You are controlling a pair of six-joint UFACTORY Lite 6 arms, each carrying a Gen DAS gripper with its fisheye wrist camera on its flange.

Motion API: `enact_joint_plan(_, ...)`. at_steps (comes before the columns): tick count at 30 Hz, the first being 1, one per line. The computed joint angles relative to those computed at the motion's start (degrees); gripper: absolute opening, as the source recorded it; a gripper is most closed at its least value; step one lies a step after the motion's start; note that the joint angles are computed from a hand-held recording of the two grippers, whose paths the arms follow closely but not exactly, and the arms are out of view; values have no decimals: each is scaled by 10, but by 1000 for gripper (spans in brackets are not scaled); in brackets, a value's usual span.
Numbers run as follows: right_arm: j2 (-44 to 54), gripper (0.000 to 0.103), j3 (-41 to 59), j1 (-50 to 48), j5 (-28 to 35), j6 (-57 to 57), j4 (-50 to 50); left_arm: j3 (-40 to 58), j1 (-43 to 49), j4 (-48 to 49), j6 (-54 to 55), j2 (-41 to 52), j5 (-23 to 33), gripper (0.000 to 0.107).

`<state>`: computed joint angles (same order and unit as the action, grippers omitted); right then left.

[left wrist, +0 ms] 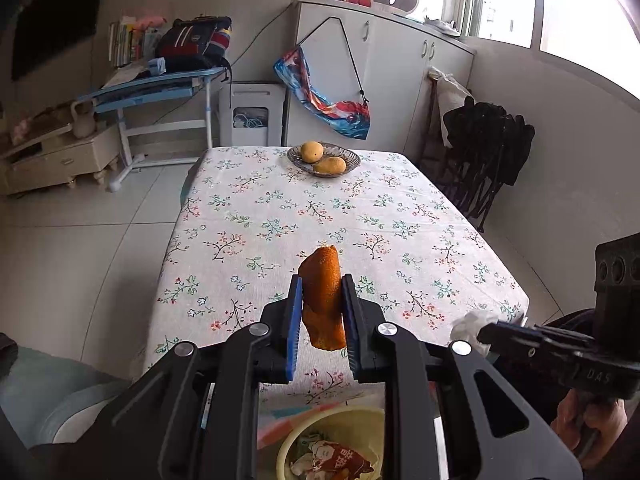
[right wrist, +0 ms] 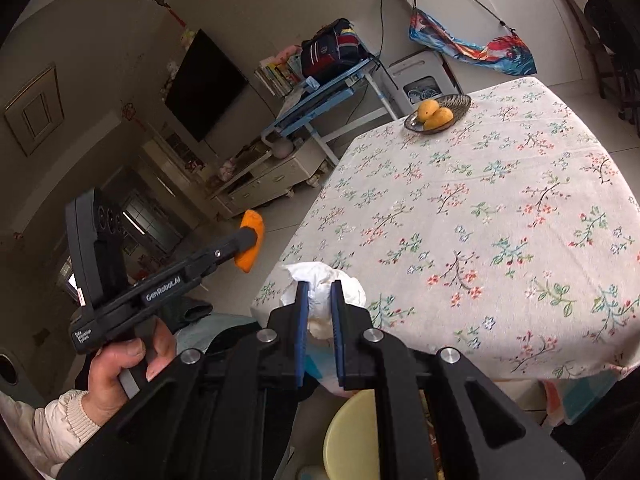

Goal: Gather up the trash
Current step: 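Carry the tissue over the basin with the right gripper while the left carries the peel, then open the right gripper to drop the tissue into the basin, then lower the orange peel into the basin and open the left gripper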

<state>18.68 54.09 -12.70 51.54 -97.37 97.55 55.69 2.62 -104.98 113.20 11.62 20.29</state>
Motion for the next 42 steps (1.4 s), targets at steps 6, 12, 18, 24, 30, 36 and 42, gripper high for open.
enact_joint_plan(6, -2, 13, -21, 57, -33, 16, -59, -32, 14, -2, 10, -27, 11, 19)
enact_joint_plan(12, 3, 15, -29, 96, -64, 43, -104, -55, 30, 13, 1, -57, 23, 19)
enact_joint_plan(18, -19, 44, -72, 119, -105, 38, -111, -75, 44, 33, -10, -80, 34, 19)
enact_joint_plan(24, -53, 49, -108, 99, -105, 3, -58, -95, 52, 41, -9, -99, 40, 19)
enact_joint_plan(30, -71, 63, -124, 57, -107, -25, 29, -144, 53, 74, -16, -136, 46, 19)
enact_joint_plan(36, -88, 68, -147, 3, -91, -31, 78, -197, 27, 140, -40, -139, 41, 19)
enact_joint_plan(42, -94, 70, -160, -14, -84, -35, 101, -221, -23, 190, -62, -97, 8, 19)
